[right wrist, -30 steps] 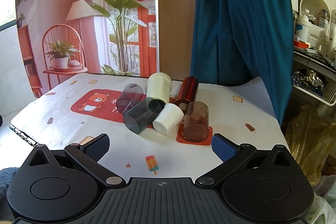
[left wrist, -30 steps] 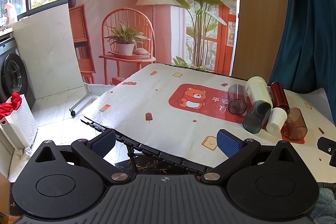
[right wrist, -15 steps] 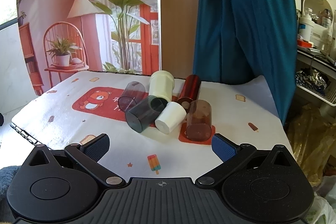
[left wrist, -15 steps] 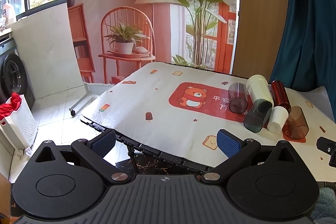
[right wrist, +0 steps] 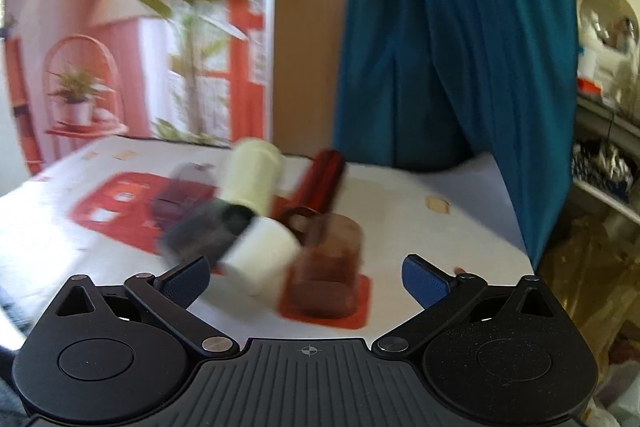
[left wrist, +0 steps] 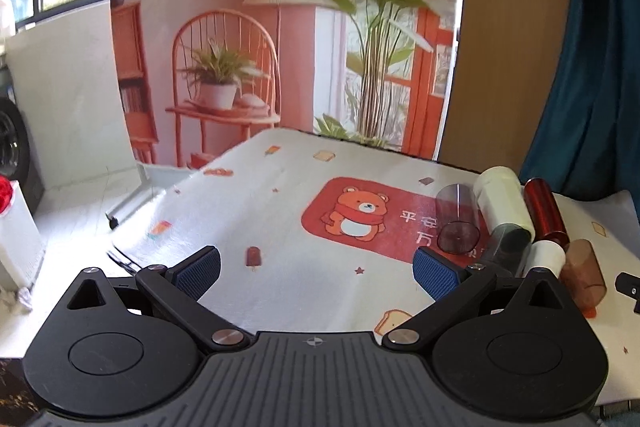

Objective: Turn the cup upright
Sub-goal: 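Reach the right tool to the brown cup lying on its side and grasp it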

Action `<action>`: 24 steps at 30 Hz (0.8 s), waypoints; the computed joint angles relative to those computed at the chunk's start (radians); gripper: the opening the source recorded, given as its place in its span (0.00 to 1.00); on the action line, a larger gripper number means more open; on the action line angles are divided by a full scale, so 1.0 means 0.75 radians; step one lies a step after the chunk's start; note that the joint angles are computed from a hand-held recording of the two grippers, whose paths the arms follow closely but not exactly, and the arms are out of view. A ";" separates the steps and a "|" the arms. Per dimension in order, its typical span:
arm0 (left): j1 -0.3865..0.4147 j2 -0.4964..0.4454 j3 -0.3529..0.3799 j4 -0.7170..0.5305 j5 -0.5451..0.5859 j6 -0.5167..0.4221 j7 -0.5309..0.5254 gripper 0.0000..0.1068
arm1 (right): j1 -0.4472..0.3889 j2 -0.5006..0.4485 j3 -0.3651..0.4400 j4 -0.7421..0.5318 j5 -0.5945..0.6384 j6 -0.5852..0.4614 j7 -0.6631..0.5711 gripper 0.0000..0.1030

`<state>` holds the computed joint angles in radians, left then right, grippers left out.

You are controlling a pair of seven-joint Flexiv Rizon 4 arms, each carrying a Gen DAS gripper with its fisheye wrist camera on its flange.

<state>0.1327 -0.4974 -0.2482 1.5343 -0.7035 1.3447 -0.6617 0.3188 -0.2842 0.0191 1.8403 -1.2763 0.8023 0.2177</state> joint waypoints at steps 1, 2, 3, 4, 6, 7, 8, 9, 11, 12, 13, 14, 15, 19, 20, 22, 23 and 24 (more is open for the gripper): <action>-0.008 -0.020 0.006 -0.015 0.010 -0.010 -0.010 0.96 | -0.017 -0.018 -0.011 -0.006 0.014 0.019 -0.003 0.96; -0.022 -0.039 0.023 -0.030 0.031 -0.022 -0.031 0.96 | -0.036 -0.035 -0.023 -0.006 0.017 0.049 -0.002 0.94; -0.041 -0.059 0.050 -0.046 0.063 -0.037 -0.065 0.96 | -0.052 -0.056 -0.036 -0.012 0.022 0.079 -0.010 0.93; -0.050 -0.074 0.065 -0.059 0.084 -0.058 -0.094 0.96 | -0.063 -0.079 -0.045 -0.025 0.043 0.093 -0.031 0.91; -0.046 -0.100 0.068 -0.077 0.106 -0.108 -0.126 0.96 | -0.076 -0.128 -0.061 -0.054 0.095 0.121 -0.073 0.85; -0.043 -0.109 0.067 -0.080 0.116 -0.121 -0.128 0.96 | -0.081 -0.150 -0.071 -0.071 0.120 0.135 -0.093 0.83; -0.041 -0.118 0.067 -0.084 0.129 -0.130 -0.125 0.96 | -0.082 -0.171 -0.082 -0.087 0.138 0.150 -0.111 0.82; -0.046 -0.128 0.078 -0.096 0.151 -0.145 -0.133 0.96 | -0.084 -0.190 -0.092 -0.102 0.157 0.163 -0.135 0.82; -0.039 -0.141 0.073 -0.104 0.159 -0.161 -0.143 0.96 | -0.078 -0.225 -0.107 -0.138 0.212 0.162 -0.186 0.75; -0.027 -0.143 0.062 -0.102 0.150 -0.171 -0.141 0.96 | -0.077 -0.237 -0.110 -0.152 0.246 0.168 -0.210 0.74; -0.022 -0.149 0.060 -0.108 0.148 -0.179 -0.144 0.96 | -0.077 -0.245 -0.115 -0.158 0.270 0.188 -0.222 0.70; -0.019 -0.154 0.058 -0.113 0.147 -0.185 -0.146 0.96 | -0.077 -0.250 -0.120 -0.162 0.292 0.209 -0.237 0.65; -0.013 -0.158 0.052 -0.115 0.142 -0.189 -0.142 0.96 | -0.074 -0.251 -0.126 -0.159 0.304 0.228 -0.245 0.62; -0.010 -0.171 0.058 -0.122 0.132 -0.221 -0.171 0.96 | -0.044 -0.232 -0.126 -0.150 0.379 0.207 -0.290 0.55; -0.016 -0.174 0.071 -0.126 0.139 -0.227 -0.189 0.96 | -0.037 -0.218 -0.119 -0.140 0.401 0.193 -0.303 0.55; -0.023 -0.181 0.089 -0.137 0.156 -0.238 -0.220 0.96 | -0.029 -0.192 -0.103 -0.116 0.441 0.191 -0.312 0.55; -0.023 -0.181 0.093 -0.137 0.160 -0.239 -0.231 0.96 | -0.026 -0.177 -0.091 -0.104 0.473 0.185 -0.313 0.55; -0.015 -0.180 0.085 -0.136 0.155 -0.239 -0.229 0.96 | -0.022 -0.155 -0.076 -0.088 0.508 0.177 -0.312 0.55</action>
